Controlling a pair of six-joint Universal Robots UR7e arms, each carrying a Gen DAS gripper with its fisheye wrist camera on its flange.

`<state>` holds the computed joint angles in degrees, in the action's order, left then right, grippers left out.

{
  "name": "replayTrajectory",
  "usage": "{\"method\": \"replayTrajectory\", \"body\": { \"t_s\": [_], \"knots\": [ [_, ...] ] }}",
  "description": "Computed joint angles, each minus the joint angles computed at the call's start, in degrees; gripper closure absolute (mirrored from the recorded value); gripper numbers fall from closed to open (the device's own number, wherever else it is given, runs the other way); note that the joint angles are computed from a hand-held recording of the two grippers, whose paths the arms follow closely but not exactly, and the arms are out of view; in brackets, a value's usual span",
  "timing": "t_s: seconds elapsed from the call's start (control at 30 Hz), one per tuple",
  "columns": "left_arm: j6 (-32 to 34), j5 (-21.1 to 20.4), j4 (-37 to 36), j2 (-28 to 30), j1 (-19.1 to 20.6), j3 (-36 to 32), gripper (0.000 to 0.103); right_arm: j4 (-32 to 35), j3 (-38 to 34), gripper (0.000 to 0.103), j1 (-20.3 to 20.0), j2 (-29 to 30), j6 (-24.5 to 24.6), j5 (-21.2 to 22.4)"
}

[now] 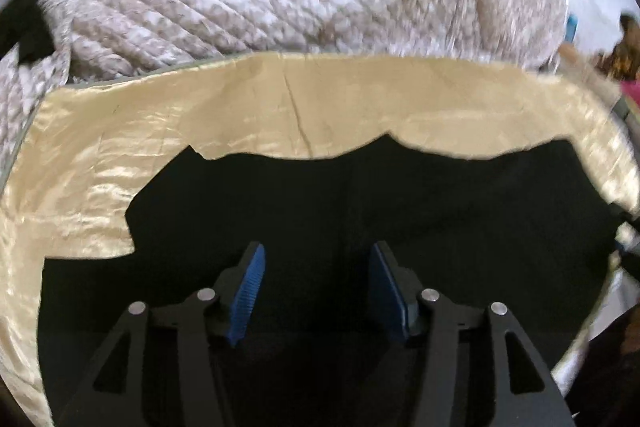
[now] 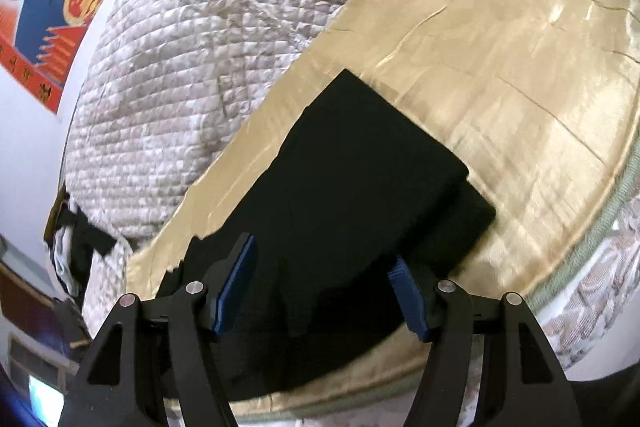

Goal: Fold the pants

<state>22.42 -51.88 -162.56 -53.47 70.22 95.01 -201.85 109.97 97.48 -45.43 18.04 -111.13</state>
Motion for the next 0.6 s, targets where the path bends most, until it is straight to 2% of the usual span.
{"method": "replayTrajectory", "body": {
  "t_s": [0.07,0.13,0.2,0.23,0.3,0.33,0.37,0.43,0.5,0.6],
  "knots": [
    [2.04,1.38,-0.01,1.22,-0.42,-0.64,0.045,0.45,-0.69,0.038,0.00,0.23,-0.50,-0.09],
    [5.83,2.15,-2.36,2.38,-0.85,-0.64,0.045,0.66,-1.25,0.042,0.35,0.63,-0.96,-1.47],
    [9.01,4.78,-5.34,4.08,-1.20,-1.19,0.046,1.46,-1.63,0.055,0.42,0.82,-0.90,-2.73],
    [9.00,5.61,-5.71,4.53,-1.21,-1.68,0.053,1.73,-1.74,0.059,0.28,0.88,-0.62,-2.86],
    [5.81,5.35,-4.07,4.20,-0.84,-2.51,0.072,2.08,-1.58,0.078,-0.15,0.76,0.51,-3.04],
    [4.11,6.21,-4.35,4.00,-0.77,-2.51,0.091,2.18,-1.51,0.082,-0.33,0.70,0.96,-3.02],
    [3.21,6.90,-5.21,3.75,-0.72,-2.27,0.095,2.28,-1.43,0.085,-0.57,0.60,1.36,-2.92],
    [2.12,5.75,-8.60,2.30,-0.46,-0.73,0.096,2.19,-1.54,0.085,-0.94,0.59,1.72,-2.39],
    [1.88,5.70,-15.13,0.02,-0.51,2.39,0.096,2.23,-2.02,0.086,-0.87,0.86,1.35,-2.69],
    [-1.69,5.86,-24.43,-5.16,-0.23,8.03,0.096,1.13,-1.90,0.094,-0.80,1.04,1.01,-2.90]
  ]
}}
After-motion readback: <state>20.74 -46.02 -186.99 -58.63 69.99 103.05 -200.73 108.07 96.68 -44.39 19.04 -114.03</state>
